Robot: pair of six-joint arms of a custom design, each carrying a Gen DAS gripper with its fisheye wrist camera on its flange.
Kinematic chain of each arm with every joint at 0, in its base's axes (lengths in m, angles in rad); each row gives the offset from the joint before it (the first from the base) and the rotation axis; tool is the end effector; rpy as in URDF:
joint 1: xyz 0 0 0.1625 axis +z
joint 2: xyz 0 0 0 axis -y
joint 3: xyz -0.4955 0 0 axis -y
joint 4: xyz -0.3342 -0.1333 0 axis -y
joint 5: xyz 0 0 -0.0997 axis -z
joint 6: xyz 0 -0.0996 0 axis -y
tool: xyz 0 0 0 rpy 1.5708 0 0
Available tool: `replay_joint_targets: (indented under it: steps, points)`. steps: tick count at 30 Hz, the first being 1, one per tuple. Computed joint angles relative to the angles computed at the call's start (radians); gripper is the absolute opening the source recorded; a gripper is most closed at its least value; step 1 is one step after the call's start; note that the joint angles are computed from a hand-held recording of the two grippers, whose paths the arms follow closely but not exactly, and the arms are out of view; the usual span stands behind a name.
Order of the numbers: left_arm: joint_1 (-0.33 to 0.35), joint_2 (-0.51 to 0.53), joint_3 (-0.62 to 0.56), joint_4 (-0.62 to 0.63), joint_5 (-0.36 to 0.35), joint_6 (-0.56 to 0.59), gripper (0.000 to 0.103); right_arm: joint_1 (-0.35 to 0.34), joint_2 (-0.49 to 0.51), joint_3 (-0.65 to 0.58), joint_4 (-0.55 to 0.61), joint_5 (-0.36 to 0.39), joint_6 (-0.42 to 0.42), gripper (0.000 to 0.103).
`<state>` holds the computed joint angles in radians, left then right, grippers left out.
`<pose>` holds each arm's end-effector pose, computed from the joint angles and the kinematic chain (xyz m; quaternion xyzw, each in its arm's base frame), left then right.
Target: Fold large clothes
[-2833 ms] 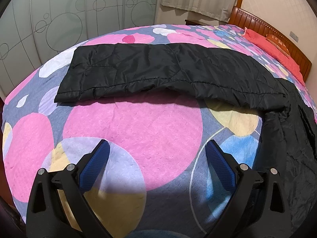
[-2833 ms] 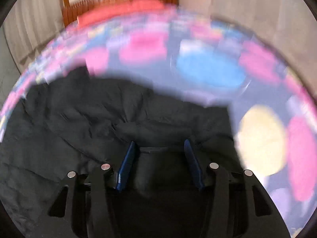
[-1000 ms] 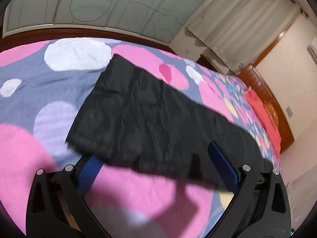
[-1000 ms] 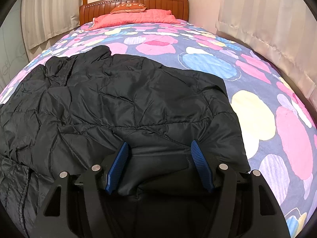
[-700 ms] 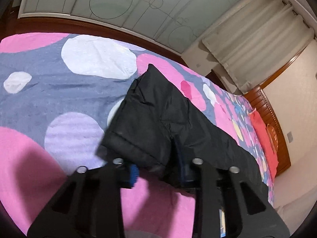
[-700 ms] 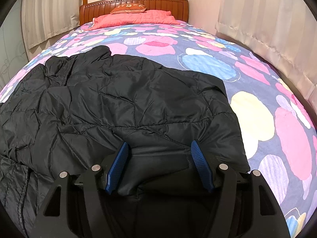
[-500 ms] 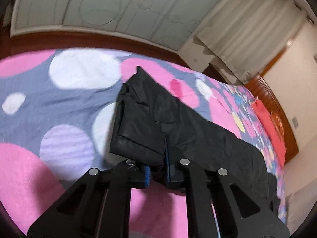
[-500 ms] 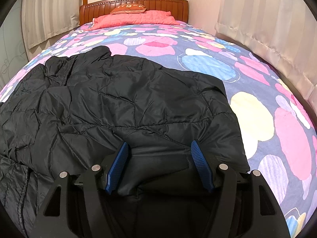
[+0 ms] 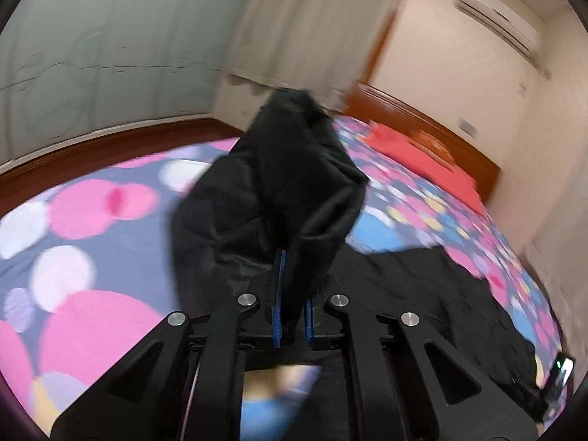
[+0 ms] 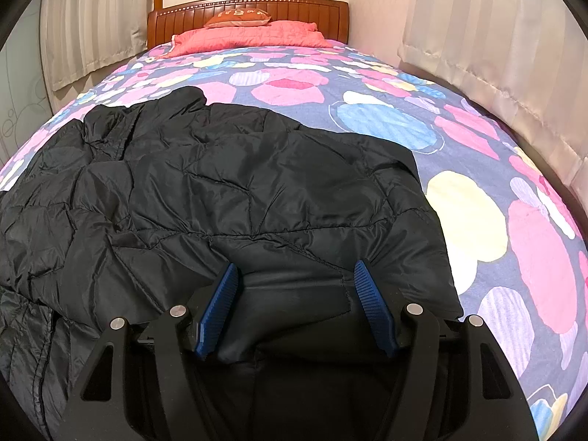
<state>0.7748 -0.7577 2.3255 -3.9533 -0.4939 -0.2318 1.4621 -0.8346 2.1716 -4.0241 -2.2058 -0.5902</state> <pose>-0.1767 -0.4823 0.2090 0.0243 0.8137 -0.5276 0.2428 0.0167 -0.5309 0.2589 0.0316 -0.8220 0.3821 0.4211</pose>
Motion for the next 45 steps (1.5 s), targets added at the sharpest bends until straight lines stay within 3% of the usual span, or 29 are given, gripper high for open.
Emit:
replay_joint_targets:
  steps: [10, 21, 23, 25, 26, 27, 35, 39, 42, 45]
  points:
    - [-0.054, 0.193, -0.207, 0.192, -0.17, 0.061, 0.007, -0.001, 0.001, 0.0, -0.004, 0.002, 0.0, 0.066]
    - [-0.07, 0.348, -0.394, 0.404, -0.261, 0.074, 0.007, 0.0, 0.001, -0.003, -0.002, 0.002, 0.001, 0.066]
    - [-0.069, 0.357, -0.414, 0.466, -0.288, 0.051, 0.012, 0.001, 0.001, -0.005, 0.0, 0.001, 0.002, 0.066]
    - [-0.072, 0.35, -0.409, 0.497, -0.304, 0.03, 0.044, 0.001, 0.0, -0.007, 0.003, 0.001, 0.002, 0.066]
    - [-0.076, 0.35, -0.404, 0.492, -0.306, 0.027, 0.051, 0.001, 0.003, -0.004, -0.005, 0.0, 0.001, 0.066]
    - [-0.083, 0.351, -0.393, 0.468, -0.3, 0.033, 0.055, 0.001, 0.004, -0.004, -0.005, 0.0, 0.001, 0.066]
    - [-0.121, 0.265, -0.25, 0.401, -0.296, -0.005, 0.058, 0.023, -0.002, -0.01, 0.012, -0.034, 0.01, 0.066]
    - [-0.139, 0.22, -0.136, 0.292, -0.209, 0.0, 0.063, 0.055, -0.044, 0.022, 0.074, 0.023, 0.11, 0.066]
    - [-0.141, 0.189, -0.065, 0.247, -0.123, -0.002, 0.065, 0.101, -0.044, 0.019, 0.105, 0.061, 0.133, 0.066]
    - [-0.131, 0.158, -0.021, 0.239, -0.07, -0.023, 0.066, 0.133, -0.033, -0.02, 0.215, 0.104, 0.18, 0.066]
